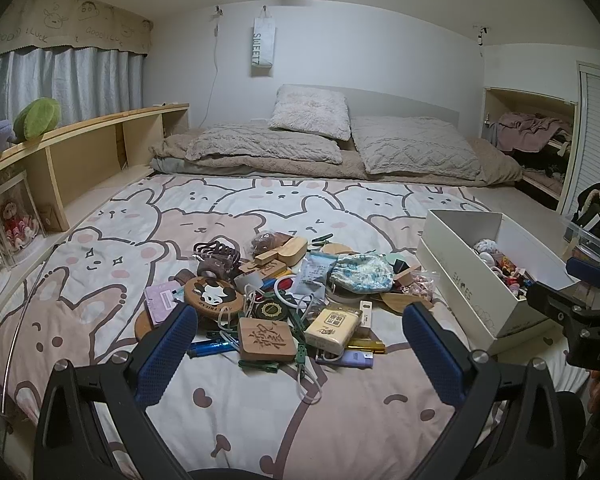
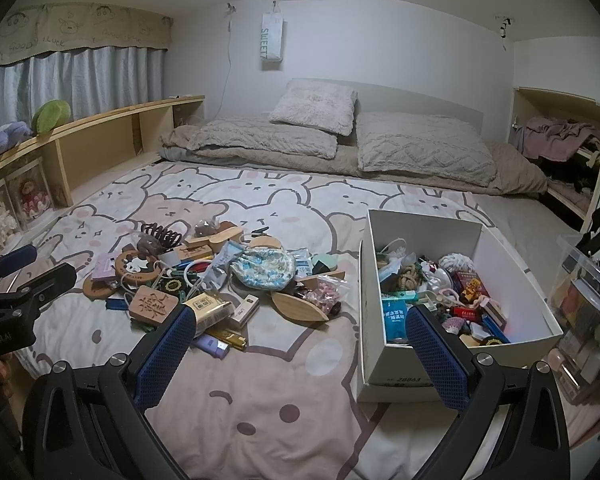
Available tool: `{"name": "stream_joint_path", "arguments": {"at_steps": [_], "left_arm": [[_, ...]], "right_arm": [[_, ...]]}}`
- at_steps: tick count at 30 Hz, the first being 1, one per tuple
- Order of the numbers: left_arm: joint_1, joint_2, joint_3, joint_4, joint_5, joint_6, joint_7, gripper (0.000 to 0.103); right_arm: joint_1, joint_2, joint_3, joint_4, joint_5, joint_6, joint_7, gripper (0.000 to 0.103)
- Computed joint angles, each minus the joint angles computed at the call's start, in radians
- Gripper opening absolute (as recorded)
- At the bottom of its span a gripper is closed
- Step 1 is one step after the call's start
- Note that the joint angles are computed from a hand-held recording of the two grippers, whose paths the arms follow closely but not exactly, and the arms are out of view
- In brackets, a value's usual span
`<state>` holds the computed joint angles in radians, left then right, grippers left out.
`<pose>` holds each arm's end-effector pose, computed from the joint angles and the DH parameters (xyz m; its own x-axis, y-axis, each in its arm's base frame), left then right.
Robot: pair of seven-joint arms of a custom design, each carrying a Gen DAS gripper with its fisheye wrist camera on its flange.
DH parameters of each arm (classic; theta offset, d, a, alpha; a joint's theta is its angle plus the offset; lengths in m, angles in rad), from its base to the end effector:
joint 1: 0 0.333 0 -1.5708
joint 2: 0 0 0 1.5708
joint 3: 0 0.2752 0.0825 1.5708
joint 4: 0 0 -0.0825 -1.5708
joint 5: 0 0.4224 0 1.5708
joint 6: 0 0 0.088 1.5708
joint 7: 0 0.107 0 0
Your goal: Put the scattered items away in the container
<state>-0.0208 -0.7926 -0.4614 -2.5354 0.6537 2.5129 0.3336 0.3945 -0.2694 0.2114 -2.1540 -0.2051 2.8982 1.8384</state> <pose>0.3886 -0.2241 0.5397 0.3233 -0.9459 0.0281 -0.4566 -0.1820 -0.8709 0.4578 0.3437 0.5809 0.4973 -0.8672 0.0237 -0.4458 -0.2788 -0.8506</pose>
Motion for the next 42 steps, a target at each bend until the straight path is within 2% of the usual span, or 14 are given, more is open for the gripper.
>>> {"name": "stream_joint_path", "arguments": {"at_steps": [18, 42], "left_arm": [[-0.003, 0.014, -0.003, 0.006, -0.002, -0.001, -0.004, 0.103], [-0.018, 0.093, 0.045, -0.002, -0.043, -0.022, 0.009, 0.103]], "right_arm": [[0.001, 0.007, -0.001, 0.001, -0.009, -0.010, 0.001, 0.103], [0.051, 0.140, -0.017, 0.067, 0.011, -0.133, -0.038, 0.103]]}}
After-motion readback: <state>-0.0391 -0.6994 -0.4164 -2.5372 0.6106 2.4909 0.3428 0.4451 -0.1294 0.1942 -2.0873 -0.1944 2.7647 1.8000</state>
